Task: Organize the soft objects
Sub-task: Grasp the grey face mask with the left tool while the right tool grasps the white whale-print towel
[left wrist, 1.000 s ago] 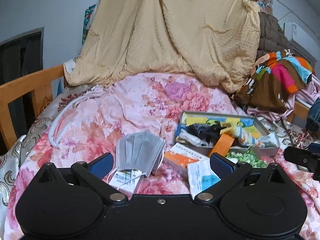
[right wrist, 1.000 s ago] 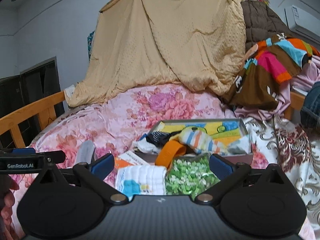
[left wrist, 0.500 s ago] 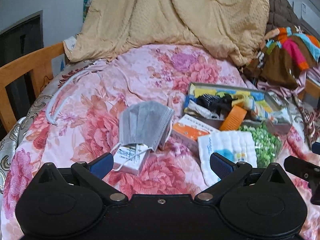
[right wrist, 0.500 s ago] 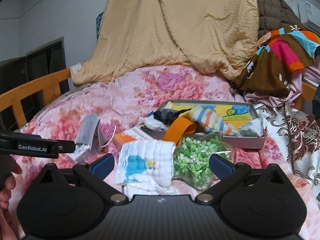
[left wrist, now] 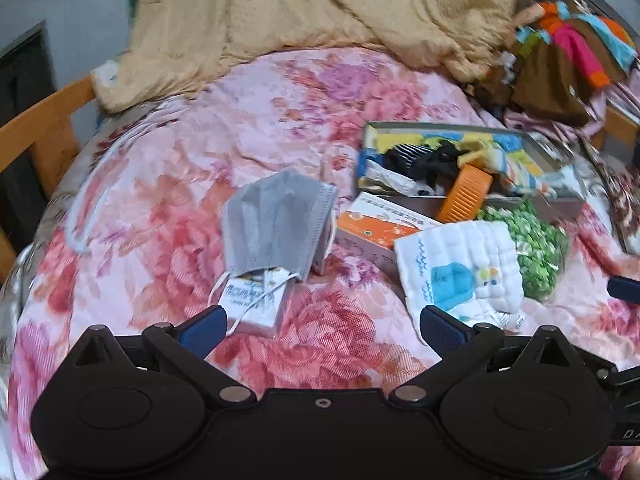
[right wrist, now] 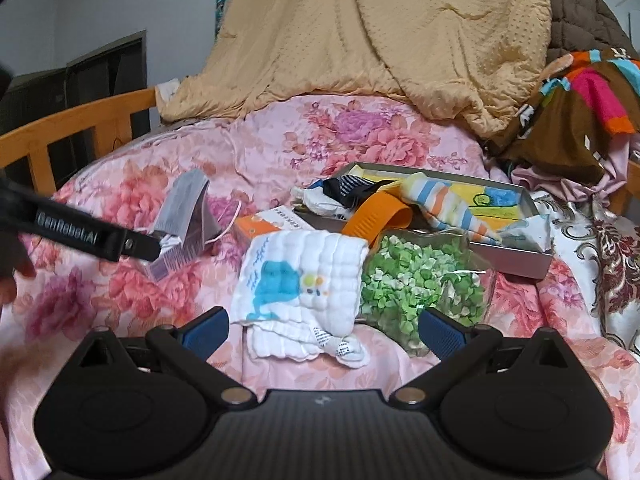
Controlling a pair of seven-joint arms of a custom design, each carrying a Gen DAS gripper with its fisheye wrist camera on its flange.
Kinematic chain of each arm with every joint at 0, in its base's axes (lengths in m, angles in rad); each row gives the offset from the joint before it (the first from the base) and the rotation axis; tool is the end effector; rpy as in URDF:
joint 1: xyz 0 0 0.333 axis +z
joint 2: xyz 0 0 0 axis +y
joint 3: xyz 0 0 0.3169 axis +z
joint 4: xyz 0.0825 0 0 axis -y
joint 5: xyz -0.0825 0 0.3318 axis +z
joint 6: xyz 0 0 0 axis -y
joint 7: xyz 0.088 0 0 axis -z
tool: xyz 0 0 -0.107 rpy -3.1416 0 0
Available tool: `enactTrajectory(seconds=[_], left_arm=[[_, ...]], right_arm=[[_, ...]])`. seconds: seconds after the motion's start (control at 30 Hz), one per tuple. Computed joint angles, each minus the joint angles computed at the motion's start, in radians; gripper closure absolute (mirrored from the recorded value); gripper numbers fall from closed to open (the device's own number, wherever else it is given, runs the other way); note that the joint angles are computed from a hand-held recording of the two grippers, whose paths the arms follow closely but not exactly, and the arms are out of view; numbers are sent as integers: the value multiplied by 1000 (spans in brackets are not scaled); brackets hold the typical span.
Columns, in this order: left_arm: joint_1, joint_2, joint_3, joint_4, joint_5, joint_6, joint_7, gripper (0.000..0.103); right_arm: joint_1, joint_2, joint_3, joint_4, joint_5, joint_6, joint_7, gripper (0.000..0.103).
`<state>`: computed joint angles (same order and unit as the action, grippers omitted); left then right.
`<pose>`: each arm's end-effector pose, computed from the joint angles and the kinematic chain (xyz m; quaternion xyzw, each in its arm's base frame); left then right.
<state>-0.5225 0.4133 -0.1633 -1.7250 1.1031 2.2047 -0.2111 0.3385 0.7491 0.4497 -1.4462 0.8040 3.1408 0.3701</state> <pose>0.5158 -0.3662 0.3971 -0.7748 0.4839 -0.2093 0.3490 0.6069 0.3837 0.3838 -0.8241 0.2823 -0.1790 0.4572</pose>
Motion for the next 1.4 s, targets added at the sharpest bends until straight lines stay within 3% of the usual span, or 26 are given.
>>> enactTrajectory(seconds=[0.2, 0.43, 0.7, 0.97, 1.17, 1.4], left_arm=[[16, 3, 13, 4, 42, 13, 117, 1], [34, 9, 31, -18, 101, 52, 42, 1], [56, 42, 38, 36, 37, 26, 69, 1], [38, 64, 63, 72, 95, 9, 85, 1], [16, 81, 91, 59, 202, -20, 20, 1], [67, 85, 98, 6, 279, 89, -138, 1]], right_arm=[[-6, 41, 28, 39, -3, -18, -23, 0], [57, 99, -21, 125, -35, -41, -1, 0], [161, 175, -150, 259, -111, -84, 191, 0], [231, 295, -238, 455, -236, -99, 347, 0], [266, 384, -297, 589, -336, -131, 452, 0], [281, 448, -318, 673, -420, -156, 493, 0]])
